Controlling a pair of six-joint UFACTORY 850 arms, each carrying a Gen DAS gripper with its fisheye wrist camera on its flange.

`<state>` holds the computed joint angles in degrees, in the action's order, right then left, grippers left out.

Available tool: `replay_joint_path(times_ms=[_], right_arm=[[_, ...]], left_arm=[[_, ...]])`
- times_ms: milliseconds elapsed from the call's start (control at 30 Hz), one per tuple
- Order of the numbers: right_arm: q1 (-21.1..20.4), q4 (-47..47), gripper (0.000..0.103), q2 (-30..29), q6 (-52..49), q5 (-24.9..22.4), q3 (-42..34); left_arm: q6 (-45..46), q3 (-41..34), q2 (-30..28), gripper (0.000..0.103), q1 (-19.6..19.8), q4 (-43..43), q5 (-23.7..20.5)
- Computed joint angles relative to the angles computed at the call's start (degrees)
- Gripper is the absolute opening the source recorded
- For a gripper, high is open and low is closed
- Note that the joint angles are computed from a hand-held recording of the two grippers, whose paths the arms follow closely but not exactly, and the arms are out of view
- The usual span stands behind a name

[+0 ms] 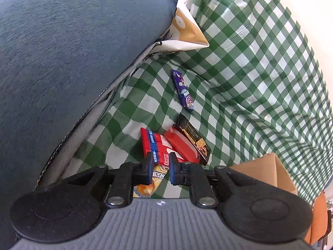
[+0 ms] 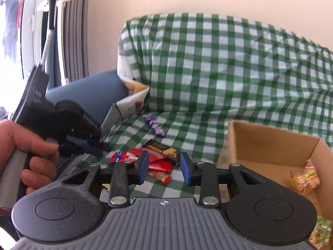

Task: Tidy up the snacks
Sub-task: 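Move both open tools back toward the snack pile, then grasp the red wafer bar with left tool while right tool grasps small red candy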

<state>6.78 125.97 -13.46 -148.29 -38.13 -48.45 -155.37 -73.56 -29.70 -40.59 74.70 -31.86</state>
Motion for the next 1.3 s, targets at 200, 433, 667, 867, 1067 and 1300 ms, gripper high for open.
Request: replay_joint_path(times_ms=[200, 433, 667, 867, 1067, 1300], right_arm=[[7.8, 8.5, 0.037, -7.9, -3.6, 12.9, -7.4], [10.8, 7.0, 0.057, -18.5, 0.5, 21.2, -18.2], [11.1, 2.9, 0.061, -22.4, 4.4, 20.7, -21.7], [10.7, -0.3, 0.048, -23.1, 6.6, 18.4, -22.2], [10.4, -1.0, 0.027, -21.8, 3.5, 16.0, -19.8], [9.6, -4.5, 0.026, -17.4, 4.7, 16.1, -15.0]], left_arm=[[-5.7, 1.8, 0.5, 0.026, 1.2, 3.9, 3.0], [-15.1, 3.1, -0.6, 0.041, 2.7, 10.5, 7.5], [-14.1, 0.2, -3.5, 0.046, 4.4, 12.1, 9.2], [-10.8, -1.8, -5.3, 0.024, 4.9, 10.0, 9.6], [-12.6, -0.8, -4.0, 0.007, 3.9, 11.1, 6.6], [-15.3, 2.3, -0.5, 0.002, 1.1, 12.7, 3.4]])
